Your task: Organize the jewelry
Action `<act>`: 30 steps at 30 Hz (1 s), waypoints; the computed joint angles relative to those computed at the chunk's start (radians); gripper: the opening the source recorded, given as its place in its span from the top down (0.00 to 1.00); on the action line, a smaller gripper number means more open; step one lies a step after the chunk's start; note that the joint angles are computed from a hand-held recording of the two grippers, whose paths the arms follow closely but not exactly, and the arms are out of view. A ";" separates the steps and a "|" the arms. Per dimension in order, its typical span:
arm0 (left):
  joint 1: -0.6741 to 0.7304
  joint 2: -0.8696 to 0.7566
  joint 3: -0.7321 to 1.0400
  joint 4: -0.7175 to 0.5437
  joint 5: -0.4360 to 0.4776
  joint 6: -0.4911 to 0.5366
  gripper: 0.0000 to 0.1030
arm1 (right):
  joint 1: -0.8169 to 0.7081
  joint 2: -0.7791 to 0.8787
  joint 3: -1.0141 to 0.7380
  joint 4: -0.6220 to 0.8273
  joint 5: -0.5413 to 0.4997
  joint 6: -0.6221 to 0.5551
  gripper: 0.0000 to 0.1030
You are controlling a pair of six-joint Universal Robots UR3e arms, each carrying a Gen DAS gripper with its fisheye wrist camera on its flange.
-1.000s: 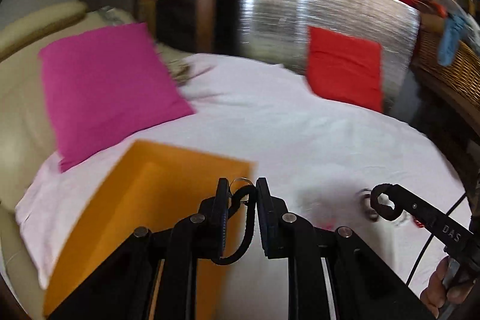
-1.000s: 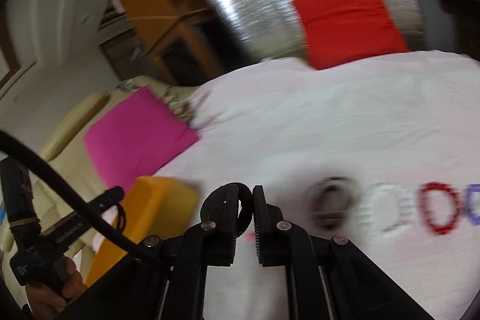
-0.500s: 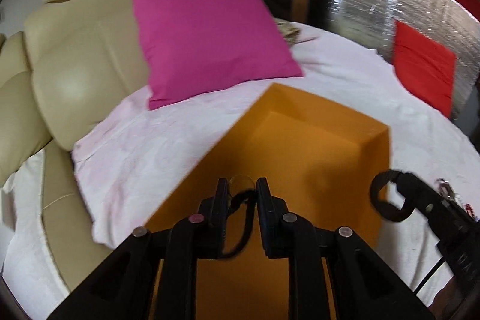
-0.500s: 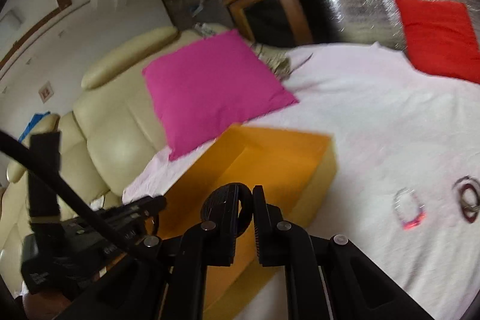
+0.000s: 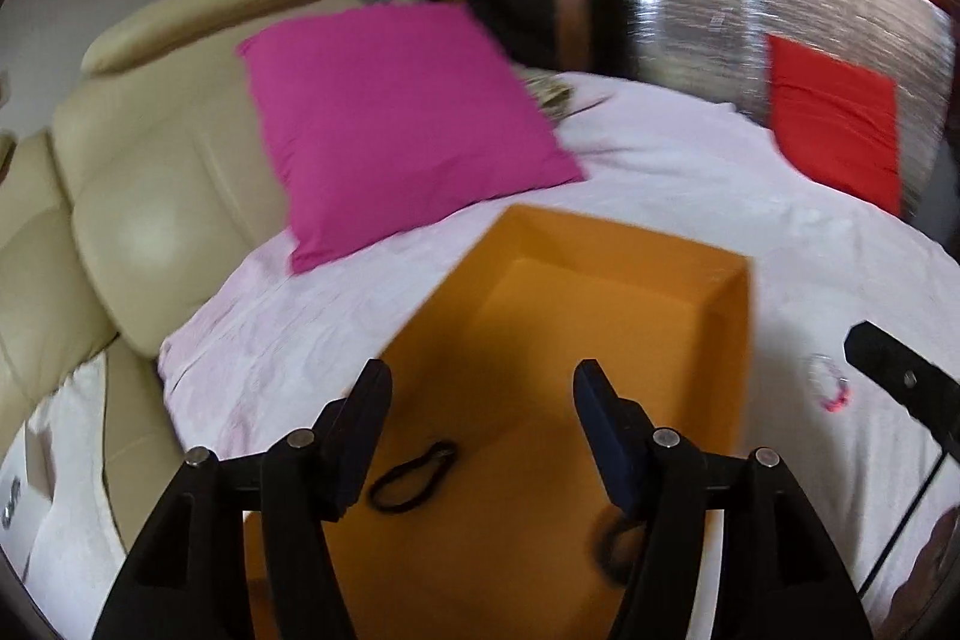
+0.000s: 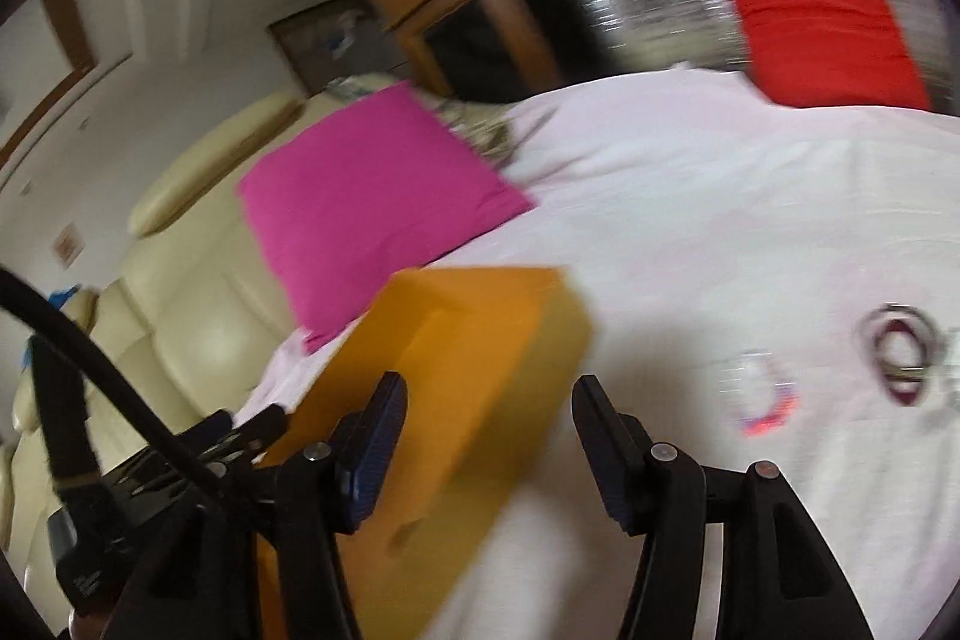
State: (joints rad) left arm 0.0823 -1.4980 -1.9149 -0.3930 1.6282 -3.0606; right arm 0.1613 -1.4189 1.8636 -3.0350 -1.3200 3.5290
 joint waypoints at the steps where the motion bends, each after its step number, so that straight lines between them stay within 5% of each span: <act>1: -0.024 -0.004 0.003 0.013 0.013 0.001 0.34 | -0.020 -0.027 0.020 0.012 -0.001 -0.004 0.40; 7: -0.176 -0.033 0.032 0.073 0.070 0.012 0.31 | -0.156 -0.254 0.175 0.128 -0.043 -0.057 0.40; 15: -0.305 -0.096 0.112 0.053 0.108 -0.010 0.31 | -0.346 -0.497 0.285 0.267 0.026 -0.123 0.40; 24: -0.439 -0.198 0.204 0.037 0.168 -0.038 0.31 | -0.565 -0.717 0.360 0.473 0.144 -0.255 0.40; 30: -0.516 -0.273 0.270 0.019 0.206 -0.034 0.31 | -0.876 -0.967 0.406 0.779 0.317 -0.409 0.40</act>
State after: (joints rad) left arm -0.4333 -1.7712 -1.6451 -0.3742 1.8344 -3.0945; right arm -0.7151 -2.3860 2.2694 -2.2556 -1.0028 3.1204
